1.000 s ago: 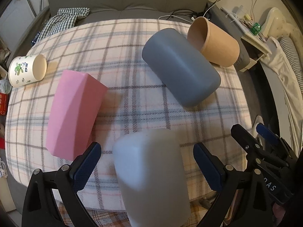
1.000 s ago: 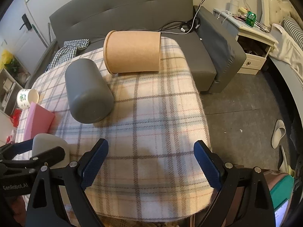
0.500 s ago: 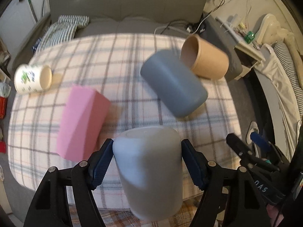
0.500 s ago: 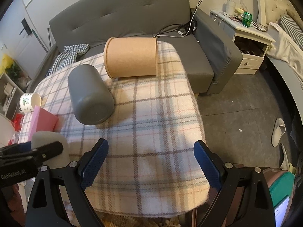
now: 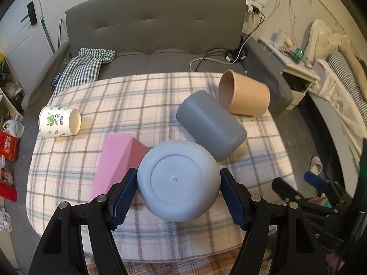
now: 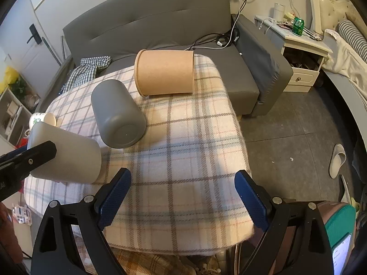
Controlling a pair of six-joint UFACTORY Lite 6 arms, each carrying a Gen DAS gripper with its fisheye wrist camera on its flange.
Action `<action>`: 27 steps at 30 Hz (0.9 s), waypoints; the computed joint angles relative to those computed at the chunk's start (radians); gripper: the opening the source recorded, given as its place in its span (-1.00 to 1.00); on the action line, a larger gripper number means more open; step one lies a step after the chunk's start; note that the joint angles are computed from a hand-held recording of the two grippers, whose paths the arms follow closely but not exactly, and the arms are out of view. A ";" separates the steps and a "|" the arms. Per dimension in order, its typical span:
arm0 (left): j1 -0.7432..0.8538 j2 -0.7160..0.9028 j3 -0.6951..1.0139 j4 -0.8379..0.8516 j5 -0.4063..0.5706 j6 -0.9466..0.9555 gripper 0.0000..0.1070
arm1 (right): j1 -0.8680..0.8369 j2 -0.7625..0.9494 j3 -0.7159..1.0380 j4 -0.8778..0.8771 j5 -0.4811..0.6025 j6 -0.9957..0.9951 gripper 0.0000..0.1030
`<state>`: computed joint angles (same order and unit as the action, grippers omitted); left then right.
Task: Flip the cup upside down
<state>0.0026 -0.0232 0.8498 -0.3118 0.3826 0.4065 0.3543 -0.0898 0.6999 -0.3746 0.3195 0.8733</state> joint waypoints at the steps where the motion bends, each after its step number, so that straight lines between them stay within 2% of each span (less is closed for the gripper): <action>1: -0.001 -0.003 -0.004 0.002 0.000 -0.005 0.37 | 0.002 -0.001 -0.001 -0.002 0.001 0.003 0.79; 17: -0.036 -0.043 -0.066 0.084 -0.024 -0.080 0.38 | 0.012 -0.002 0.004 0.002 0.011 0.001 0.79; 21: -0.022 -0.054 -0.064 0.020 -0.001 -0.026 0.40 | 0.019 -0.008 0.005 -0.009 0.017 0.015 0.79; 27: -0.040 -0.126 -0.072 0.055 0.023 -0.062 0.40 | 0.039 -0.050 -0.001 -0.025 0.050 0.040 0.79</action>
<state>-0.0372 -0.1490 0.7781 -0.2572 0.4054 0.3444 0.3935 -0.1400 0.6988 -0.3997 0.3698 0.9138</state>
